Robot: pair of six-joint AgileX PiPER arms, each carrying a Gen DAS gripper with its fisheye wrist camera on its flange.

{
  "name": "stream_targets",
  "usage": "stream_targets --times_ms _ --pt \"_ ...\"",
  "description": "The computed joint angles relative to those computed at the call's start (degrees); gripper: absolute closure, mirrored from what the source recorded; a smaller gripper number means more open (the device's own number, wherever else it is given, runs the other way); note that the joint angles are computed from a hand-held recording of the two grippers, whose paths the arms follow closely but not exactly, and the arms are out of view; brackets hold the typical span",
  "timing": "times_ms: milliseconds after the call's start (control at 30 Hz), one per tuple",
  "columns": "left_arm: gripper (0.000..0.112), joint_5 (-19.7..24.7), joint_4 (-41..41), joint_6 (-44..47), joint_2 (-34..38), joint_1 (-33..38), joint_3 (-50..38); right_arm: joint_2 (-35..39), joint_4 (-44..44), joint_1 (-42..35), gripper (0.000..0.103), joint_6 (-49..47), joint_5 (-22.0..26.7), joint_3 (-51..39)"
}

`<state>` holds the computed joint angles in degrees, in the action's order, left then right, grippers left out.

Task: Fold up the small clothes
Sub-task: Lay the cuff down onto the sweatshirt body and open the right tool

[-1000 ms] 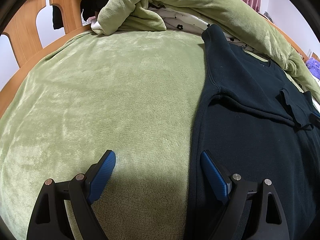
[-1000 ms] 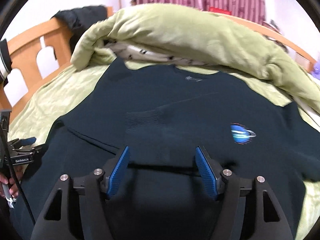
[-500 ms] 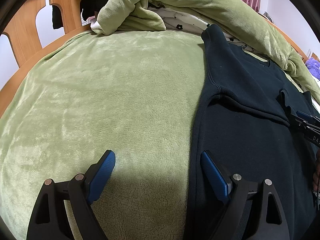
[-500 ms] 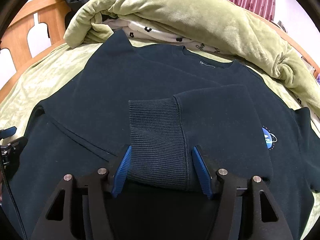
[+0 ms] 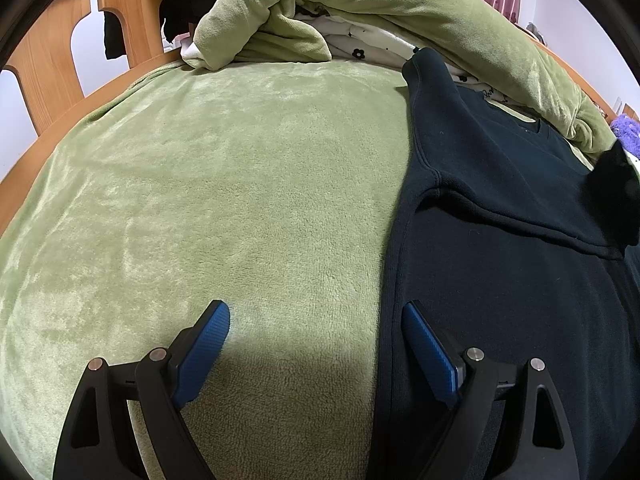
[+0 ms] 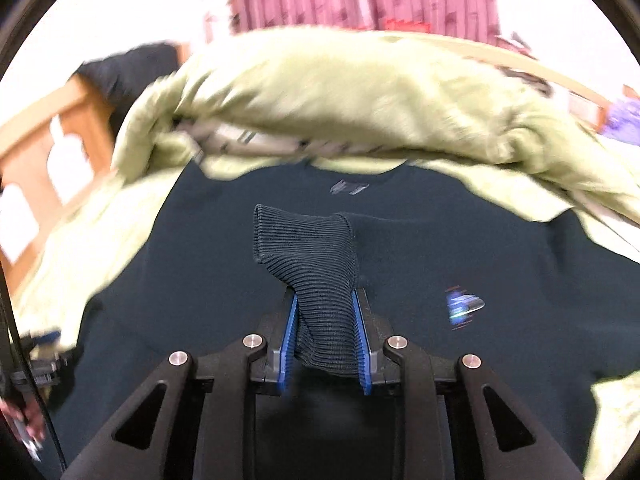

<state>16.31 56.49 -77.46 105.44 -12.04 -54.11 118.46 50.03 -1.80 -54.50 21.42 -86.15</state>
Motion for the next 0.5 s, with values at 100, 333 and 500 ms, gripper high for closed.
stream_targets --times_ms 100,333,500 --pt "0.024 0.0 0.9 -0.8 0.1 -0.1 0.1 0.4 -1.2 -4.8 0.078 2.7 2.5 -3.1" --pt "0.024 0.5 1.7 -1.8 0.3 -0.6 -0.1 6.5 -6.9 -15.1 0.077 12.6 9.5 -11.8" --pt "0.023 0.7 2.5 -2.6 0.4 -0.7 0.0 8.1 -17.5 -16.0 0.074 18.8 5.6 -10.9"
